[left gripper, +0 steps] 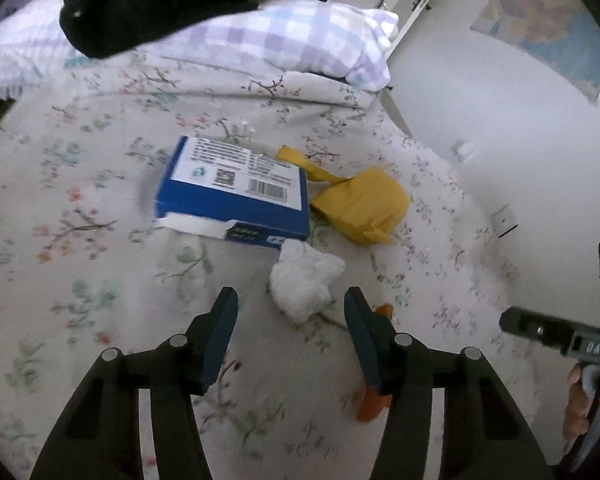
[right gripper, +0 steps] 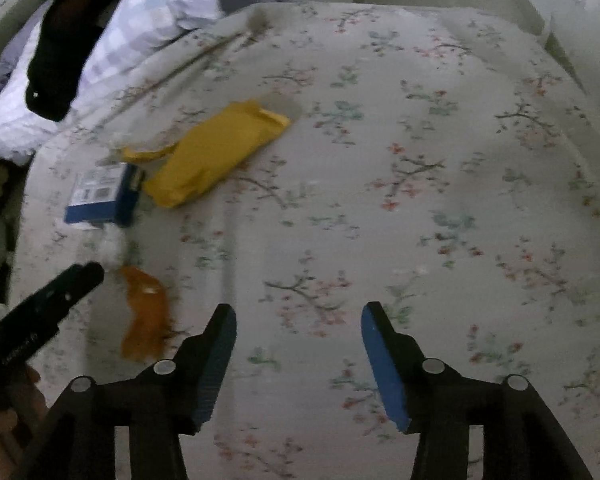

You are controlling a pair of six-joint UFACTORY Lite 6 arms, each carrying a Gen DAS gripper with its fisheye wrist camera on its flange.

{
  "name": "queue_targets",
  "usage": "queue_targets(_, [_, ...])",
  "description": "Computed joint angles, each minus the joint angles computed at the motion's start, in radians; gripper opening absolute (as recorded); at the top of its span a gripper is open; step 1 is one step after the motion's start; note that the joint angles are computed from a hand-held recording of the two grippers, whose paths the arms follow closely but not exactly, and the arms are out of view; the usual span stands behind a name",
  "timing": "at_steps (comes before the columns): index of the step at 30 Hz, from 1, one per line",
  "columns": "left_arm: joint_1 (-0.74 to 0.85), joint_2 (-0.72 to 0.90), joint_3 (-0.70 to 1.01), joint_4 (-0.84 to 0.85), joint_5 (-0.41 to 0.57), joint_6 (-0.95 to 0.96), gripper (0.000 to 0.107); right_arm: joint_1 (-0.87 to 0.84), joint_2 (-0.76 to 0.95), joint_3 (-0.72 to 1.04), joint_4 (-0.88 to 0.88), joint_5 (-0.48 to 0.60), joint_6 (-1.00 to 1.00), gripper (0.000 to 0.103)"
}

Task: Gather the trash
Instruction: 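Lift the orange peel with the right tool while the left tool grasps the white tissue, then carry the peel and tissue over the wastebasket and open both tools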

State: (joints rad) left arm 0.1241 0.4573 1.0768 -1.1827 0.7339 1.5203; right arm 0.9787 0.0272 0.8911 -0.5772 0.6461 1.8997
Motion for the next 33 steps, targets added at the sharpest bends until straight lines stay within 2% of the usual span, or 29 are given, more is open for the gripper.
queue_targets(2, [-0.009,0.023,0.015,-0.021,0.008,0.013,0.045,-0.009,-0.007,-0.014,0.004,-0.007,-0.006,0.059])
queue_targets(3, [-0.01,0.025,0.015,-0.029,0.006,0.023,0.033,-0.011,-0.007,-0.015,0.006,-0.011,-0.008,0.059])
queue_targets(4, [-0.011,0.03,0.02,-0.032,0.008,0.027,0.027,-0.014,-0.002,-0.013,0.009,-0.015,-0.012,0.059])
queue_targets(6, [-0.003,0.033,0.025,-0.043,0.019,0.034,0.023,-0.016,0.013,0.002,0.013,-0.021,-0.015,0.059])
queue_targets(12, [0.056,-0.027,0.01,0.006,0.035,0.03,0.021,-0.02,0.125,0.119,0.036,-0.047,-0.059,0.06])
queue_targets(24, [0.292,-0.103,0.04,0.188,0.153,-0.02,0.021,-0.034,0.433,0.437,0.201,-0.144,-0.236,0.06])
queue_targets(29, [0.382,-0.108,0.075,0.25,0.206,-0.034,0.021,-0.045,0.547,0.573,0.265,-0.126,-0.312,0.06])
queue_targets(32, [0.427,-0.098,0.106,0.281,0.235,-0.048,0.021,-0.048,0.623,0.669,0.291,-0.082,-0.361,0.05])
queue_targets(33, [0.44,-0.099,0.109,0.286,0.24,-0.044,0.021,-0.049,0.647,0.701,0.304,-0.065,-0.385,0.044])
